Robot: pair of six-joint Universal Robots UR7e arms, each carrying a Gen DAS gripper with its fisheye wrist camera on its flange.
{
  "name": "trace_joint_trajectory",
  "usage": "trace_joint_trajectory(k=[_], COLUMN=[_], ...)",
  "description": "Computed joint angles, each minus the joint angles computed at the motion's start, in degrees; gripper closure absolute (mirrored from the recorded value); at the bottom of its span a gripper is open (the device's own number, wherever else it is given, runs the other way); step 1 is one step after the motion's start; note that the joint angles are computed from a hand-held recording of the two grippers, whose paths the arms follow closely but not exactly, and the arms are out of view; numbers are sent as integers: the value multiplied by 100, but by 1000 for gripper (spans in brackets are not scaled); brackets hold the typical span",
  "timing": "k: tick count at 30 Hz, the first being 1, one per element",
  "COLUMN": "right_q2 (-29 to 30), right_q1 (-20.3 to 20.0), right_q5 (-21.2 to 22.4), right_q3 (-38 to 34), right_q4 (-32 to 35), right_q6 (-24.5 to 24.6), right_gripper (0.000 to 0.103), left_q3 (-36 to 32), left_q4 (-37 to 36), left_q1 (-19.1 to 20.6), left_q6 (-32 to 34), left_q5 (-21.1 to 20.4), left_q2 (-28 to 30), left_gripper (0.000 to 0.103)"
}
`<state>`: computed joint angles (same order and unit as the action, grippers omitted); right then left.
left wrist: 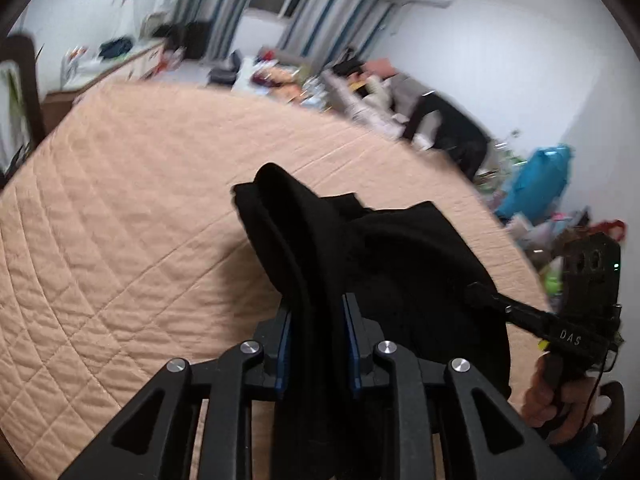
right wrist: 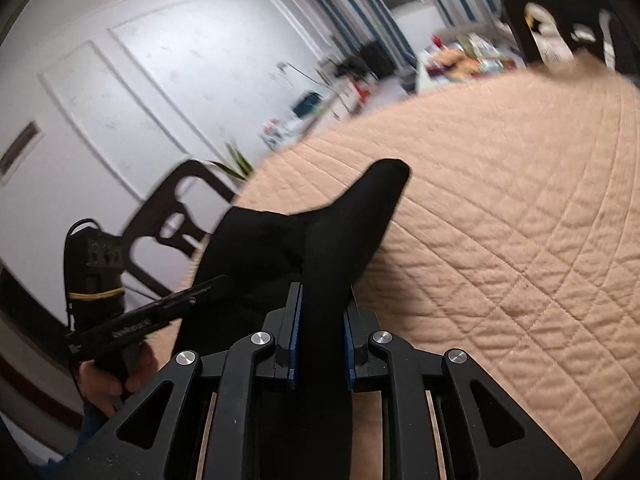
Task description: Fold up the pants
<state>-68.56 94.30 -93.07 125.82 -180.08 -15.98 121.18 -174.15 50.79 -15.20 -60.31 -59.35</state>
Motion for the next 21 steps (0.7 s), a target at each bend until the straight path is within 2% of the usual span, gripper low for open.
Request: trace_joint_trajectory(k=[2,4,8,10,14,16,18,19,21], right_q2=[224,206,78,0,-110,-57,124,227,212], right_q1=[24,-16,214,378,606,679,711,701,680], right_q5=[-634,-754,-1298,-1429,-1345,-1507,-1907,-2049,-1974], right_q3=[-128,-8,260,390,671,774,826,849,900], right_q4=[2,-141,-701,-920,-1023,-925,-892,-989,-1138], right_q6=[17,-121,-376,-550,-1063,-1301,-1543,-1678,-1836], right_gripper=[80,77,77,77,77,77,77,77,77], left_q3=[157,357,670,780,1076,1096,1052,1071,1068], left_q4=[-205,-412,-424,-519,-790,-691,-546,-766,-755], left_q1=[135,147,-272,-493,-904,-943,-878,-898,-914], left_q6=[-31,-57,-68,73,276,312,250,324,323], left_q5=[-28,-79,681,844,701,638,716,752,752], left_q2=[-4,-127,-333,-409,-458,-339,-138,-28,-47], left_gripper=[66,66,69,69,68,68,68,68,68])
